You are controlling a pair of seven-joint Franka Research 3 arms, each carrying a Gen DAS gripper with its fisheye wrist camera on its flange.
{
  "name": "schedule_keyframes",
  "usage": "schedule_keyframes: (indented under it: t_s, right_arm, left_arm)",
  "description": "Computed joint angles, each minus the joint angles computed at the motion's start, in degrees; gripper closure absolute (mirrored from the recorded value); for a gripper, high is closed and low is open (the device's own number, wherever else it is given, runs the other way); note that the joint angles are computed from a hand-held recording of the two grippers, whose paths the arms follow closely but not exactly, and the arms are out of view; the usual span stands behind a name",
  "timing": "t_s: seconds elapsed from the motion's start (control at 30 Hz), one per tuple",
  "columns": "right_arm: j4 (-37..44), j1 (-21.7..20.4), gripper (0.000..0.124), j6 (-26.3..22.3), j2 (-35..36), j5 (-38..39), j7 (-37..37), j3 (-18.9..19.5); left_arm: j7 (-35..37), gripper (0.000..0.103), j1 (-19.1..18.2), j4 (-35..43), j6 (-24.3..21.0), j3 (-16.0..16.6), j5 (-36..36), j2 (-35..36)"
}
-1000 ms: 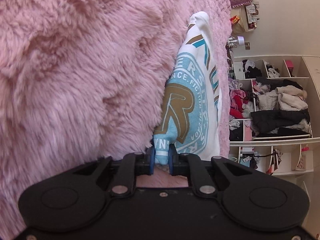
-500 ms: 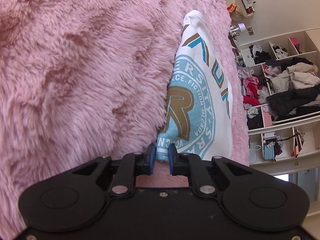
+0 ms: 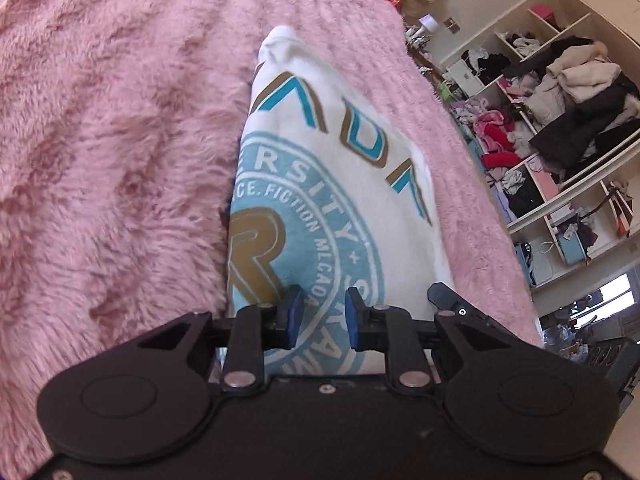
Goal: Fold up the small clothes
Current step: 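Open both grippers and smooth the folded white sweatshirt strip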
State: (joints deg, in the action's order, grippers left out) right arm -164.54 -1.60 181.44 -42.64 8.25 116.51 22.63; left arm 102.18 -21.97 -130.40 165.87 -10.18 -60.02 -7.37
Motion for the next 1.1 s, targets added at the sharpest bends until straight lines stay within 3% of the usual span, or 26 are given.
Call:
schedule_keyframes:
  t_s: [0.07, 0.17, 0.23, 0.3, 0.37, 0.47, 0.53, 0.57, 0.63, 0.7, 0.77, 0.8, 0.87, 0.9, 1.0, 1.1]
  right_arm:
    - [-1.8, 1.3, 0.109, 0.5, -0.7, 1.0, 0.4, -1.5]
    - [-2.2, 5.5, 0.111, -1.2, -1.6, 1.5, -2.1, -6.6]
    - [-0.9, 6.5, 0.102, -1.5, -1.5, 1.4, -3.5, -7.6]
    - [0.7, 7.5, 0.096, 1.6, 0.7, 1.6, -4.7, -8.2]
    - [3.4, 8.1, 0.093, 4.3, 4.6, 2.1, -6.2, -8.6]
    - [6.9, 6.5, 0.093, 2.9, 8.6, 3.3, -7.2, -7.4]
    - [7.9, 3.2, 0.094, -1.0, 9.5, 0.6, -5.0, -5.6]
    - [7.2, 3.9, 0.095, -0.2, 9.9, 1.9, -6.6, -6.4]
    - [5.1, 9.5, 0.095, 3.7, 10.3, 4.3, -9.2, -11.8]
    - [4.4, 12.5, 0.095, 5.3, 10.3, 5.5, -10.9, -14.7]
    - [4.3, 13.1, 0.095, 5.8, 10.6, 6.7, -11.5, -14.9]
    - [4.5, 12.8, 0.095, 5.8, 10.8, 7.2, -11.7, -14.4]
    - [4.8, 12.5, 0.095, 5.4, 11.0, 7.8, -12.4, -13.9]
    - [4.8, 12.9, 0.095, 5.4, 10.9, 8.1, -12.8, -14.2]
    - [4.0, 16.8, 0.095, 7.2, 11.0, 8.6, -15.1, -18.1]
    - [3.2, 21.2, 0.095, 8.8, 10.9, 9.3, -16.9, -22.6]
  left_arm:
    - [0.7, 0.087, 0.1, -0.1, -0.3, 0.2, -1.2, 1.0]
    - [2.3, 0.090, 1.1, 1.3, -3.0, 0.6, -4.1, 1.2]
    - [2.9, 0.083, 1.7, 2.7, -2.9, 0.3, -4.4, 1.1]
    - [5.2, 0.073, 1.9, 5.4, -0.3, -0.3, -5.1, 2.7]
    - [2.6, 0.067, 2.8, 8.0, 1.9, -1.2, 0.5, 5.1]
    - [-4.1, 0.067, 4.9, 12.0, 0.5, -1.9, 10.0, 9.5]
    - [-7.5, 0.076, 6.5, 13.6, -1.5, -2.5, 15.3, 11.6]
    - [-7.6, 0.078, 7.0, 14.7, -3.6, -2.3, 16.2, 12.4]
    - [0.8, 0.070, 10.3, 17.0, -4.5, -4.9, 8.3, 13.3]
    - [4.9, 0.057, 11.5, 18.9, 0.7, -5.9, 3.1, 14.4]
    - [-0.6, 0.050, 11.5, 21.9, 4.9, -5.0, 8.3, 17.5]
    - [-7.6, 0.050, 10.3, 24.2, 5.5, -2.5, 16.1, 19.9]
    - [-18.6, 0.051, 7.9, 29.7, 2.6, 2.5, 27.3, 24.8]
    - [-20.6, 0.051, 8.6, 33.7, -0.4, 2.8, 28.5, 27.6]
    - [-22.0, 0.051, 12.1, 42.4, -6.2, -0.3, 28.6, 34.3]
    - [-21.0, 0.054, 14.8, 46.8, -4.8, -4.5, 28.4, 38.5]
